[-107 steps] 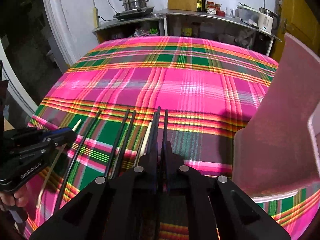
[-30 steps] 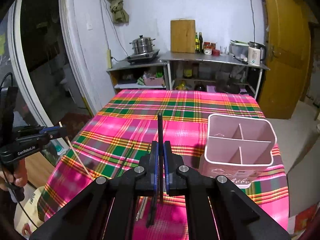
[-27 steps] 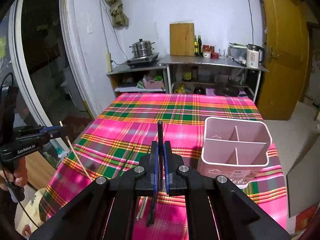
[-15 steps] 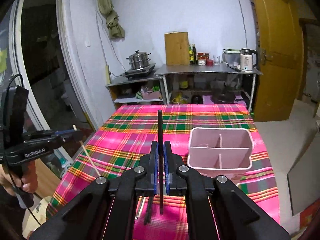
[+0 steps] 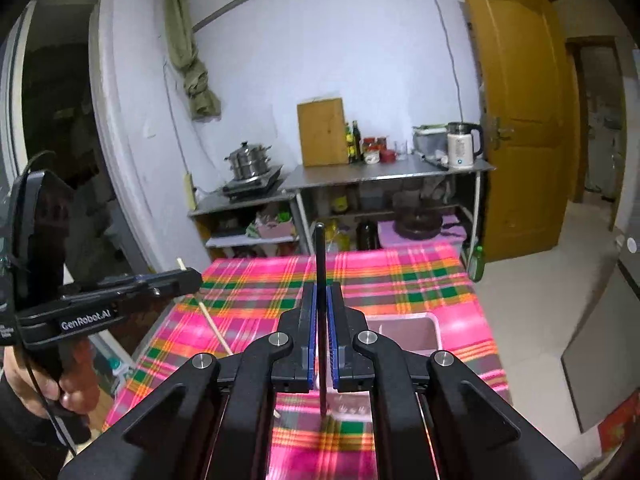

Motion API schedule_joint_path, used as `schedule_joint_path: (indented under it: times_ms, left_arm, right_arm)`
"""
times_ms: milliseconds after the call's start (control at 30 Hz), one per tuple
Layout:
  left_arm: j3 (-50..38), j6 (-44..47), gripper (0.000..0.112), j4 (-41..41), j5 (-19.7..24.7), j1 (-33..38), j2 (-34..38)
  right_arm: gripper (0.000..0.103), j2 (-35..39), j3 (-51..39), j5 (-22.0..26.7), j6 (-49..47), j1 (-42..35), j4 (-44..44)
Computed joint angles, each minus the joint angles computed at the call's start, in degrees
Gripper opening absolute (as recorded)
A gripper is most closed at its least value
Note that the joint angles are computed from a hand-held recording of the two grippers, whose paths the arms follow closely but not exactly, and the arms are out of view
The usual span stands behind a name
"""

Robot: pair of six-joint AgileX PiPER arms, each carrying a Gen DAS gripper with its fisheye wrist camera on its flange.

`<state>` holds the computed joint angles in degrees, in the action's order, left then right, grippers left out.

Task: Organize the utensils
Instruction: 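Lift both chopsticks and lower them into the pink utensil holder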

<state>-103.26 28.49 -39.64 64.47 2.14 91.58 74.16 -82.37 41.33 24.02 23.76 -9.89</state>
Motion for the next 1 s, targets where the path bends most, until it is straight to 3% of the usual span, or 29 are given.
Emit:
schedule_joint_path:
  times_ms: [233, 367, 667, 1000]
  left_arm:
    - [-11.0, -5.1, 0.005, 2.7, -1.9, -5.4, 8.5]
    - [-12.4, -6.1, 0.005, 4.1, -3.8, -8.0, 13.0]
    - [-4.6, -2.2, 0.005, 4.4, -9.3, -10.1, 15.4]
    - [-2.2, -1.4, 0.01, 3.9, -9.8, -9.7, 15.9]
  right_arm:
    - [0.005, 4.3, -4.7, -1.5, -5.4, -6.3, 5.8]
    - [0.005, 6.7, -3.6, -3.2, -6.9, -8.2, 7.5]
    - [0.005, 11.9, 1.0, -5.8, -11.8, -10.7, 13.8]
    - [0.006, 14.1, 2.8, -5.8, -13.7, -12.0, 16.8]
